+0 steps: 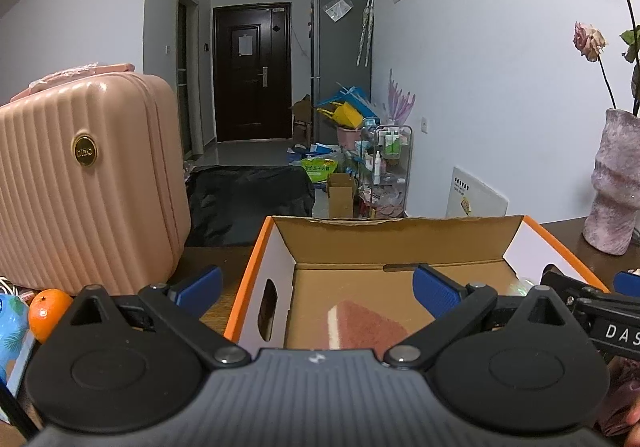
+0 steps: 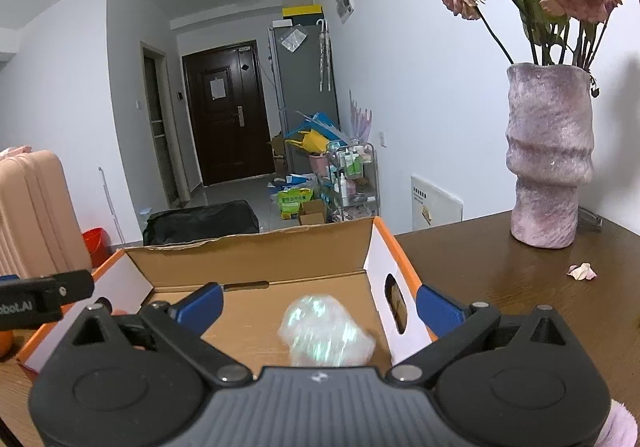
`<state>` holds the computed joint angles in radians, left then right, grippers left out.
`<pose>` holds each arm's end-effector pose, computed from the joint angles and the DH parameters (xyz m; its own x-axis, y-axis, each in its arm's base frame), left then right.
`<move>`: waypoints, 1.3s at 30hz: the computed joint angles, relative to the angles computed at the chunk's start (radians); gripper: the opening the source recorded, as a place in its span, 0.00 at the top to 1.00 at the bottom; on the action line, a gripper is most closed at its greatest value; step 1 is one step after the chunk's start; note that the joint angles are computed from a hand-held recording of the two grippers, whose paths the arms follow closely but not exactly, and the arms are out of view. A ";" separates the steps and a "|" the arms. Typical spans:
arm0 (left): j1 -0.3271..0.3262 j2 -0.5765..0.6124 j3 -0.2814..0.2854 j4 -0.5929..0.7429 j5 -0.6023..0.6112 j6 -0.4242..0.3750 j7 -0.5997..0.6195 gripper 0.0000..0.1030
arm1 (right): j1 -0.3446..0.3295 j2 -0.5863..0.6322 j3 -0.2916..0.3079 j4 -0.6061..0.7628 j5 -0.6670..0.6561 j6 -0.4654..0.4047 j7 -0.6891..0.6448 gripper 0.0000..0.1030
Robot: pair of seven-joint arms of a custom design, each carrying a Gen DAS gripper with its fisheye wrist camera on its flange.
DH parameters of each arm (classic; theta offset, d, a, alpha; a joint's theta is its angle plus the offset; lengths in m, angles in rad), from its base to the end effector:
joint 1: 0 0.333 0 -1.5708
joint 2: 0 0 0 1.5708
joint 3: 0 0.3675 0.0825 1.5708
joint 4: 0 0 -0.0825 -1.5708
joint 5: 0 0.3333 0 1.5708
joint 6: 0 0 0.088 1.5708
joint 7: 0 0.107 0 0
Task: Organize soft objects
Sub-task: 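Open the left tool to drop the sponge while the right tool drops the bag into the box, then withdraw both tools from the box toward the lavender pouch and yellow plush toy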
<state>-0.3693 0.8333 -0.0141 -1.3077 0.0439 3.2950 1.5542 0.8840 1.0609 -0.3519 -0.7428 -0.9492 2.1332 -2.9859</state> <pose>0.7290 -0.2938 0.4457 -0.3855 -0.9226 -0.0113 -0.3696 0.1656 -0.9143 0.6338 0.5276 0.4183 -0.4307 -0.8916 -0.1398 -0.2678 0.2741 -0.9237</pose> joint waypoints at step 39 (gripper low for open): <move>0.116 -0.222 -0.107 -0.490 -0.050 0.303 0.112 0.00 | 0.148 -0.165 0.078 -0.309 -0.237 -0.090 0.152 0.00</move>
<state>-0.2534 0.6111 -0.1208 -1.7978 -0.0057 3.5982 1.6662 1.0323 0.8959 -0.2743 -1.0519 -1.1864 2.0437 -2.8339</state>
